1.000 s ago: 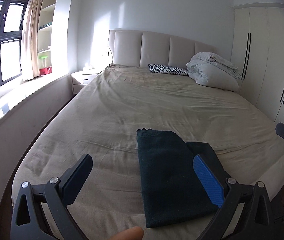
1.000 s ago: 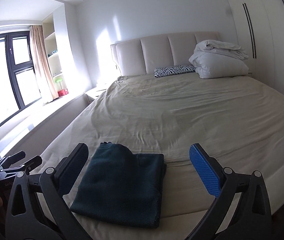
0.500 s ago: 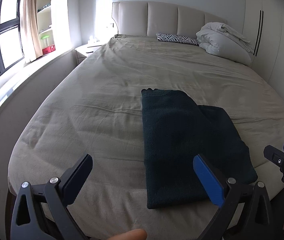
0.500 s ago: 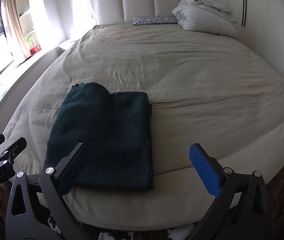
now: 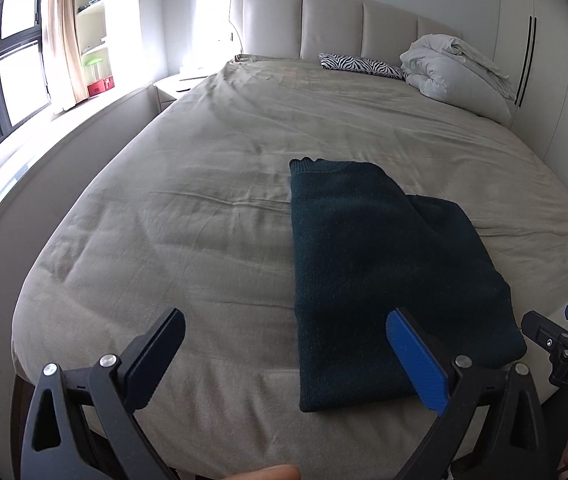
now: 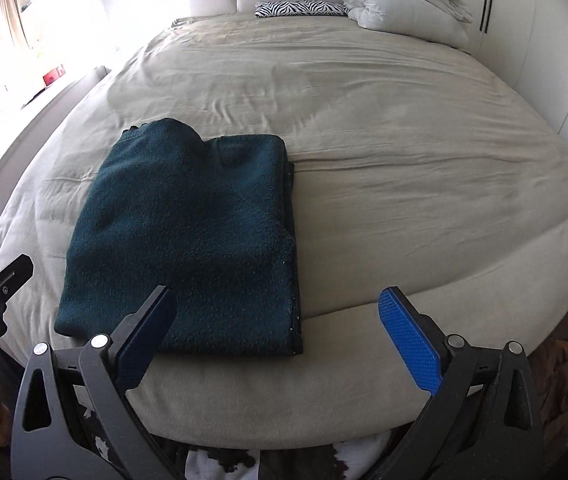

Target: Fold small clothes

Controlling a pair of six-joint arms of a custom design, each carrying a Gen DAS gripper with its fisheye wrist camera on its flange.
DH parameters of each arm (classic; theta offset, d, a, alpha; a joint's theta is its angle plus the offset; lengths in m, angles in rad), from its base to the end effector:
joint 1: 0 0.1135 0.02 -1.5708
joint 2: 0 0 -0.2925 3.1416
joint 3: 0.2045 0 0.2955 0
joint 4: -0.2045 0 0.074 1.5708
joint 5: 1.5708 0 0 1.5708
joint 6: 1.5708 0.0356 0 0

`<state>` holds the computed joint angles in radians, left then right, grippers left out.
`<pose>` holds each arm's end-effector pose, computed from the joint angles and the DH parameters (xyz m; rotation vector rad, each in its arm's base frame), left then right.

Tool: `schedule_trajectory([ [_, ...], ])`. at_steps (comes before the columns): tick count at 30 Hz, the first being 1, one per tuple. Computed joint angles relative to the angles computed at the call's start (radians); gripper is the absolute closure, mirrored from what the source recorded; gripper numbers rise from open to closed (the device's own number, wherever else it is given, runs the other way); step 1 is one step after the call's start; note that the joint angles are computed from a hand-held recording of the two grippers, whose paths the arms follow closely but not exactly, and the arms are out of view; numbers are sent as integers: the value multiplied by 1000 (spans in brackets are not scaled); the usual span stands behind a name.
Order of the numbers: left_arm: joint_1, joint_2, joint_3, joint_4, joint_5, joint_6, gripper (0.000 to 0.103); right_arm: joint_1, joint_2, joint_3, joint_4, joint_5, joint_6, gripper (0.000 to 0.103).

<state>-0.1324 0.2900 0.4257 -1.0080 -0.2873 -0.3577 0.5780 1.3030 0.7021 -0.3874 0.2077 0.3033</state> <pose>0.0884 -0.0016 0.2129 -0.3947 2.3666 0.1245 0.2344 0.1441 0.1906 -0.2679 2.5151 0.0849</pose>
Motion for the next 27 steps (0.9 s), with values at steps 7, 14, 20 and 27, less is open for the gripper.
schedule_trajectory([
  [7, 26, 6, -2, 8, 19, 19, 0, 11, 9, 0, 1, 3, 10, 0],
  [14, 21, 3, -6, 6, 16, 14, 0, 9, 14, 0, 1, -2, 12, 0],
  [20, 20, 4, -9, 7, 15, 14, 0, 10, 13, -2, 2, -3, 15, 0],
  [27, 13, 1, -10, 5, 12, 8, 0, 12, 13, -3, 1, -2, 19, 0],
])
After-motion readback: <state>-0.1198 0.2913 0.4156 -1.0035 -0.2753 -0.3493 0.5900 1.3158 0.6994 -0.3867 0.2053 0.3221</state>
